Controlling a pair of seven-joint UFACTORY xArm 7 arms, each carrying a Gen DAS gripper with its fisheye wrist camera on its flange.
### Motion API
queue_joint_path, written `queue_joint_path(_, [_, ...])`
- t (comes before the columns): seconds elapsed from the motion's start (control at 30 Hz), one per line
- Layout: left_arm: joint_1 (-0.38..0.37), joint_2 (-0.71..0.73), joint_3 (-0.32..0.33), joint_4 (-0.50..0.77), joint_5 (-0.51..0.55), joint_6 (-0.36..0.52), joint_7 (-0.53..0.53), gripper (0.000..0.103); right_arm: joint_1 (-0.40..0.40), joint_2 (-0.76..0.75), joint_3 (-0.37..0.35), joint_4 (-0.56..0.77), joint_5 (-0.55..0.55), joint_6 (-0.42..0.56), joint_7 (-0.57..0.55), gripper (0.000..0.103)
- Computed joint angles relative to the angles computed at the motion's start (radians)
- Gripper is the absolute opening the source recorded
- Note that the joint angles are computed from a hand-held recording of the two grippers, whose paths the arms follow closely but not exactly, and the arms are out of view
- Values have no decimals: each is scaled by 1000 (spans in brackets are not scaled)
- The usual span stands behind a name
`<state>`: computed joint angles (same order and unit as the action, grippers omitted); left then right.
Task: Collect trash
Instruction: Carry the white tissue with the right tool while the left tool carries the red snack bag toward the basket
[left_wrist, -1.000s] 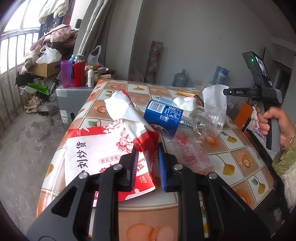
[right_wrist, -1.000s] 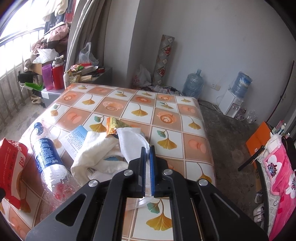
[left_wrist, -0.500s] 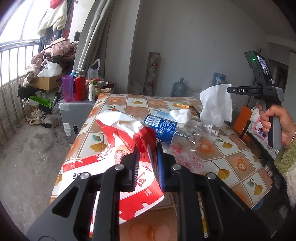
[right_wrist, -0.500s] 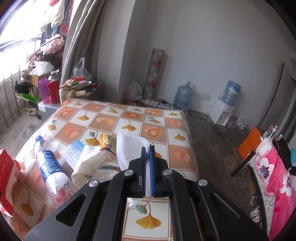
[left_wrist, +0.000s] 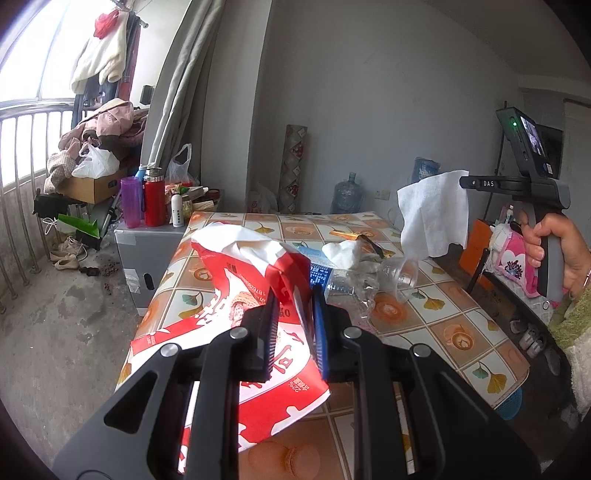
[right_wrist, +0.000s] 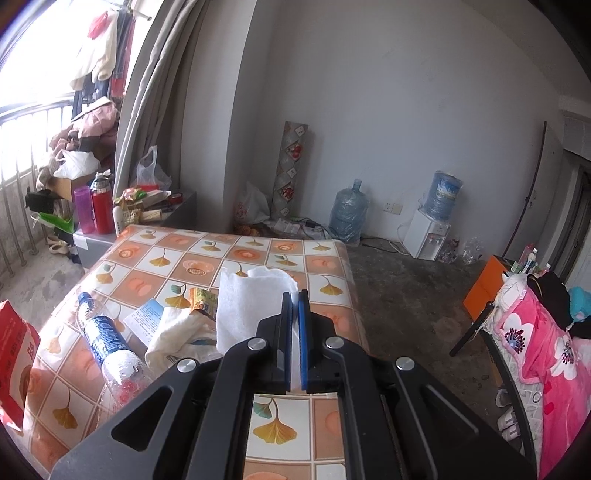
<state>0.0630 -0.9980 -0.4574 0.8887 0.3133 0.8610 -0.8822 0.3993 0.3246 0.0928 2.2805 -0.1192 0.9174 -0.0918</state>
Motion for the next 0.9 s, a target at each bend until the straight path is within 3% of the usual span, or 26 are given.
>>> queue_joint_path(0.53, [-16, 92, -72, 126, 0, -94, 38, 15, -144, -341, 13, -414, 131, -133, -49, 3])
queue_joint_path(0.9, [-84, 301, -138, 244, -14, -248, 60, 15, -226, -528, -30, -633, 200, -144, -89, 3])
